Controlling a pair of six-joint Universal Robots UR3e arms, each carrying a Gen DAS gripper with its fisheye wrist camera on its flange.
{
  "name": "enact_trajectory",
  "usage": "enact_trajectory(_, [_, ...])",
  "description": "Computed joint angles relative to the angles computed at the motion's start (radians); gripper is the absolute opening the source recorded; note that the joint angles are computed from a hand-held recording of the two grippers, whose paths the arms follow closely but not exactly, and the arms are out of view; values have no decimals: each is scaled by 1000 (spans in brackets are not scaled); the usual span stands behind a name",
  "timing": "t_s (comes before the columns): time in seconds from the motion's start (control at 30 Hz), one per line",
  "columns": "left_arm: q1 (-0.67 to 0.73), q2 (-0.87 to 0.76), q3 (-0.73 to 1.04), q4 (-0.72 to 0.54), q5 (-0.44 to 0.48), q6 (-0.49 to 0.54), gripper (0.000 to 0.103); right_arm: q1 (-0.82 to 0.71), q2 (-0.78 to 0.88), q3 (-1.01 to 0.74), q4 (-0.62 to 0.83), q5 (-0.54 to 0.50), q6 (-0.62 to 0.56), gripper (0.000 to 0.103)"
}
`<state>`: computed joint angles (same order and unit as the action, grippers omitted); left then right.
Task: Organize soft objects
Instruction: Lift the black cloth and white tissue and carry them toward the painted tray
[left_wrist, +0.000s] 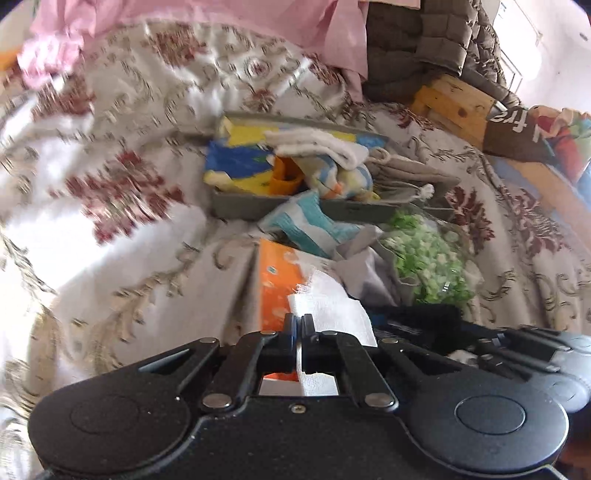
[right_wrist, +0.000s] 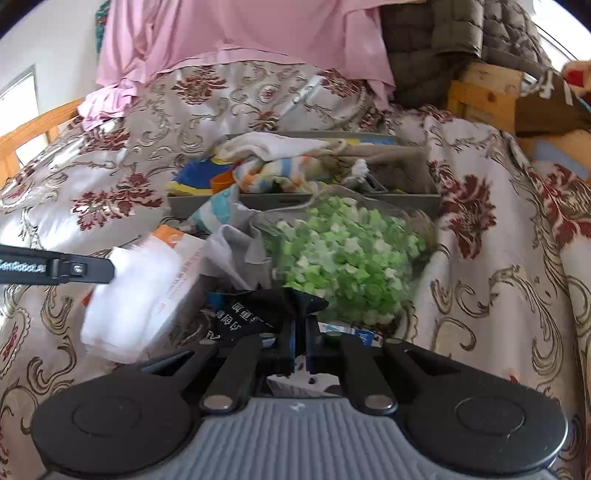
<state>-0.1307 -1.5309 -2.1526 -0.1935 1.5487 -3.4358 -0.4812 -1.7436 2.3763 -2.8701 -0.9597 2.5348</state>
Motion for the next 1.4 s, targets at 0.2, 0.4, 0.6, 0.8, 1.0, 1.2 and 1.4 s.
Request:
enact_trajectory(0.2, [-63, -36, 10, 51, 73, 70, 17, -35, 9, -17, 54, 73, 8, 36])
enact_trajectory(0.4, [-98, -84, 22, 100, 102, 111, 49, -9, 33, -15, 19, 83, 6, 58])
enact_trajectory(0.6, [-123, -124, 34, 120, 109, 161, 59, 54, 54, -4, -41, 20, -21, 68])
enact_trajectory(0.8, [-133, -139, 35, 138, 124, 189, 58, 74, 69, 3, -71, -21, -33, 70])
enact_trajectory(1.0, [-140, -143, 41, 130, 148, 199, 43, 96, 83, 18, -125, -56, -60, 63])
enact_trajectory(1.2, [-152, -151, 49, 128, 169, 217, 29, 103, 79, 48, -176, -59, -109, 58])
enact_trajectory(1.4, [-179, -155, 28, 167, 194, 265, 17, 99, 63, 66, -175, -42, -153, 44])
